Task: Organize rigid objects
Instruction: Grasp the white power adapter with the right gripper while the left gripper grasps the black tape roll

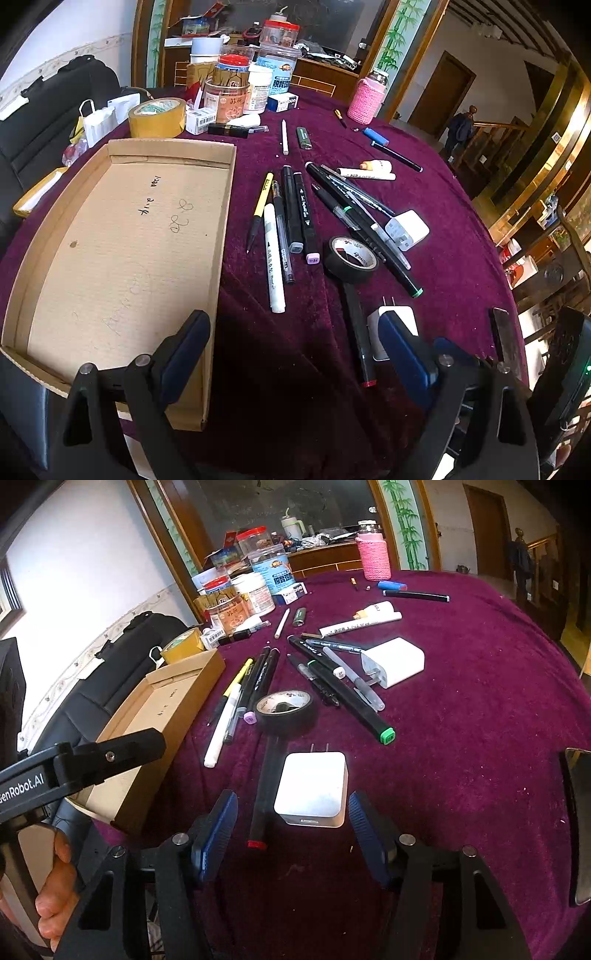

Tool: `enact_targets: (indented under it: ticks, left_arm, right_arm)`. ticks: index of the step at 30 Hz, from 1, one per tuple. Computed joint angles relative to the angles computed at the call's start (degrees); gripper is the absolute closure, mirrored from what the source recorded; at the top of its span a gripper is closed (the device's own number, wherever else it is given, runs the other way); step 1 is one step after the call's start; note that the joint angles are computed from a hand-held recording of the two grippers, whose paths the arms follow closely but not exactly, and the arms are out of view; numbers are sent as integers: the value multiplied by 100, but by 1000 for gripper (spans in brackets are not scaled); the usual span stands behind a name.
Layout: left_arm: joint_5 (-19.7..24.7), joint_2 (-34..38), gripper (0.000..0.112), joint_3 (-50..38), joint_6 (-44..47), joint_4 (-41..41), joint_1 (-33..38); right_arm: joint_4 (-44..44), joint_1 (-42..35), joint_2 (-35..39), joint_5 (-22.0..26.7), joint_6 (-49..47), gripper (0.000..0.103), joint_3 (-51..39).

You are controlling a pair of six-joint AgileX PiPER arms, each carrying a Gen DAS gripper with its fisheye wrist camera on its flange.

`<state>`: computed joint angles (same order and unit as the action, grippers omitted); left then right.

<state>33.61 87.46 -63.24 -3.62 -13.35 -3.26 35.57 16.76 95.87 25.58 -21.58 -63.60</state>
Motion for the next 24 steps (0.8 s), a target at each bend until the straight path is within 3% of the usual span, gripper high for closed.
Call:
enact_targets:
  ticks: [7, 15, 24]
  left_arm:
    - [189, 184, 27, -284, -53, 46, -24]
    - [614, 923, 38, -1116, 167, -218, -151]
    - [803, 1467, 43, -1696, -164, 140, -342]
  right_arm:
    - [-170, 10, 64, 30, 218, 39, -72]
    - [-133, -95, 477, 237, 258, 45, -370]
    - [-505, -13, 622, 128, 583, 45, -480]
